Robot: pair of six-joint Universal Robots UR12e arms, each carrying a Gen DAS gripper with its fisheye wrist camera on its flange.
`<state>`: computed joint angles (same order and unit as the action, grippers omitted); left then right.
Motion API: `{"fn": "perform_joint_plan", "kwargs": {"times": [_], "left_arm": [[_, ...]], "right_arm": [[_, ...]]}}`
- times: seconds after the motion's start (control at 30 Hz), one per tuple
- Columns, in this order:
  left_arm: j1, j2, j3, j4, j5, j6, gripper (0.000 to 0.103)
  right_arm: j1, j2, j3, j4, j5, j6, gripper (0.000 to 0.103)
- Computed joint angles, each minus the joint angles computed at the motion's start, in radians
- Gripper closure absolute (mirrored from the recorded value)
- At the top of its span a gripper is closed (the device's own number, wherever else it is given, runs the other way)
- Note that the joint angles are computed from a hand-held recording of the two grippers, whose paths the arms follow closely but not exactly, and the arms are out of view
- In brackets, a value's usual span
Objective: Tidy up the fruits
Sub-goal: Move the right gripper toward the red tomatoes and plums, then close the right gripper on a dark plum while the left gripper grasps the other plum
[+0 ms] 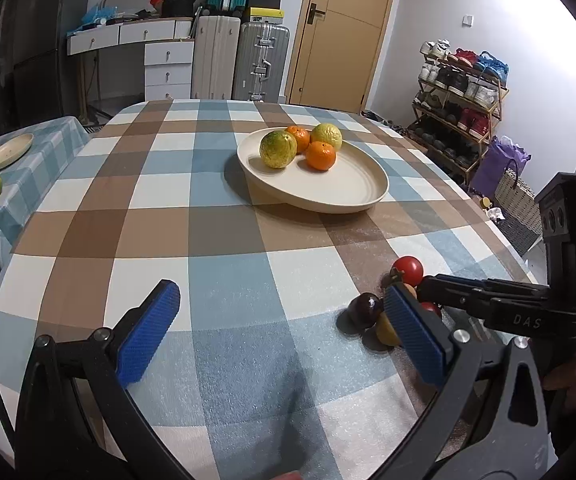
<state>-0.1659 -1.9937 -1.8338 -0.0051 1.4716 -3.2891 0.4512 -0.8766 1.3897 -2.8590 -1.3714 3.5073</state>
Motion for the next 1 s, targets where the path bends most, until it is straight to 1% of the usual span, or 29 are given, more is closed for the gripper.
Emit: {"fn": "perform_joint_plan", "kwargs": {"times": [0.1,0.17,0.3,0.47,0.67,0.7,0.8,0.87,1.0], "left_arm": [[0.000,-0.002,0.001,0.001,-0.001,-0.003,0.001],[0.001,0.000,0.001,-0.005,-0.003,-0.003,0.001],[0.001,0.001,0.001,-0.011,-0.002,-0.006,0.001],[0.004,0.002,-0.001,-0.012,-0.008,-0.004,0.001],[0.004,0.001,0.001,-0.011,-0.025,0.001,0.001],[0.004,0.000,0.004,-0.015,-0.032,0.006,0.001],[0.004,-0.003,0.015,-0.030,-0.053,0.019,0.001],[0.004,-0.005,0.023,-0.046,-0.070,0.023,0.001],[0.015,-0.014,0.057,-0.147,-0.172,0.030,0.001]], "right_arm": [[-0.002,0.001,0.003,-0.003,0.012,0.007,0.072],[-0.002,0.000,0.004,-0.003,0.012,0.011,0.077],[-0.006,0.001,0.009,-0.016,0.024,0.023,0.077],[-0.020,0.001,0.032,-0.085,0.065,0.095,0.077],[-0.025,-0.008,0.050,-0.119,0.059,0.107,0.077],[-0.025,-0.010,0.053,-0.125,0.058,0.107,0.077],[-0.030,-0.012,0.068,-0.173,0.093,0.121,0.077],[-0.031,-0.013,0.073,-0.188,0.097,0.120,0.077],[-0.033,-0.013,0.080,-0.214,0.119,0.121,0.077]]}}
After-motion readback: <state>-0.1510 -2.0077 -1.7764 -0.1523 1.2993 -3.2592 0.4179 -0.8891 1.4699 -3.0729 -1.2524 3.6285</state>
